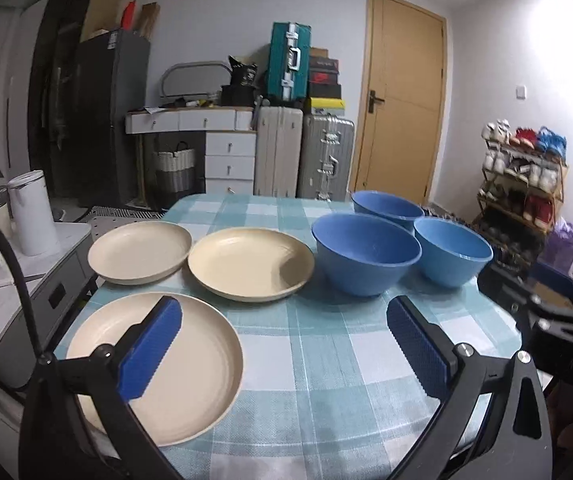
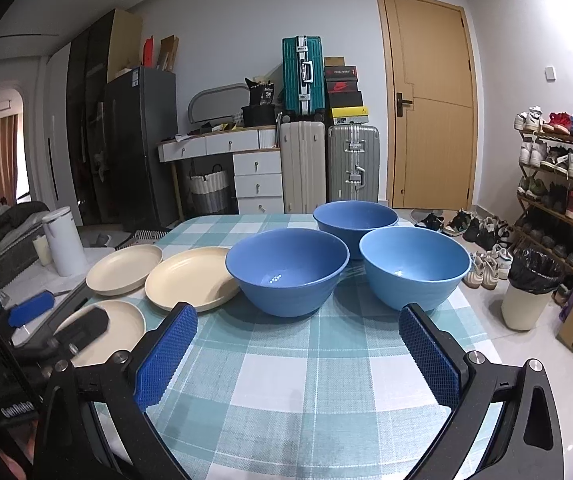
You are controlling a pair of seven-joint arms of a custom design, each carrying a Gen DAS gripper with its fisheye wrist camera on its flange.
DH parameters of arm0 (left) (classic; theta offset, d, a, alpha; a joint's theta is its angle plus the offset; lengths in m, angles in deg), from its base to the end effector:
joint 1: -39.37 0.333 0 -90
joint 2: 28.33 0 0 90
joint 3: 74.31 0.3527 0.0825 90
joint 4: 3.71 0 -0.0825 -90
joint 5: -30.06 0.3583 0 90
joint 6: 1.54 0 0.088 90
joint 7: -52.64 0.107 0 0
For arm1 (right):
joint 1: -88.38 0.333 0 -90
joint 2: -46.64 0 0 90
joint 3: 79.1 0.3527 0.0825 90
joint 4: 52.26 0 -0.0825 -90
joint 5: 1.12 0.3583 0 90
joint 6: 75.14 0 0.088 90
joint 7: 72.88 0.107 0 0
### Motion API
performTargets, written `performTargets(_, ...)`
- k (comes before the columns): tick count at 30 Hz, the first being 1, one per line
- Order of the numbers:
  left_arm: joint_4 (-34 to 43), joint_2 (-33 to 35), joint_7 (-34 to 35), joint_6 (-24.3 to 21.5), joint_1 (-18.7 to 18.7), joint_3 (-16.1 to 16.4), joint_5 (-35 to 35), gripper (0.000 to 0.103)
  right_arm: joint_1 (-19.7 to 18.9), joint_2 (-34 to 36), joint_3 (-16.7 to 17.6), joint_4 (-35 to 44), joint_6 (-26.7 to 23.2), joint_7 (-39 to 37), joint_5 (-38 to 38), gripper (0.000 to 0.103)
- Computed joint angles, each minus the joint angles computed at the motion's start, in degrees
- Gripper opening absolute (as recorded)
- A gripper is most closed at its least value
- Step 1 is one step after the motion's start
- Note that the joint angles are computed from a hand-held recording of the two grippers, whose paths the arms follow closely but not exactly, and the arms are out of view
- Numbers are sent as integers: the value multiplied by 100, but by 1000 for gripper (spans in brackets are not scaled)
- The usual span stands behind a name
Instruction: Organize plates and bowls
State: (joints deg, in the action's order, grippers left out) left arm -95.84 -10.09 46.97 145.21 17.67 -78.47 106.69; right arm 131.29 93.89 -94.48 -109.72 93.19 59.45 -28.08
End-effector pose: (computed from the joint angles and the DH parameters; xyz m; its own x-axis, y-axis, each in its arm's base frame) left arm 0.6120 -0.3045 0.5509 0.2118 -0.9723 0.0989 -0.3947 -0.1777 -0.9015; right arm 0.6492 0.4926 0.5303 0.3625 -0.9317 -0.0227 -0.3627 -0.1186 -0.9243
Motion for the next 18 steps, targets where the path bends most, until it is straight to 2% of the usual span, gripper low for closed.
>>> performTargets(5, 116, 84, 431, -171, -59, -33, -219, 103, 65, -41, -149, -131, 216, 177, -29, 102)
performTargets(9, 273, 189, 892, -608, -180, -15, -460, 103, 67, -112, -159, -231, 281, 203, 4, 102)
performTargets(13, 248, 182, 865, -534, -172, 20, -526, 103, 72, -156, -166, -294, 300, 212, 35, 102)
performTargets(18, 301, 234, 1097, -573, -124, 6, -927, 103, 60, -124, -162, -265, 303, 182, 68, 102)
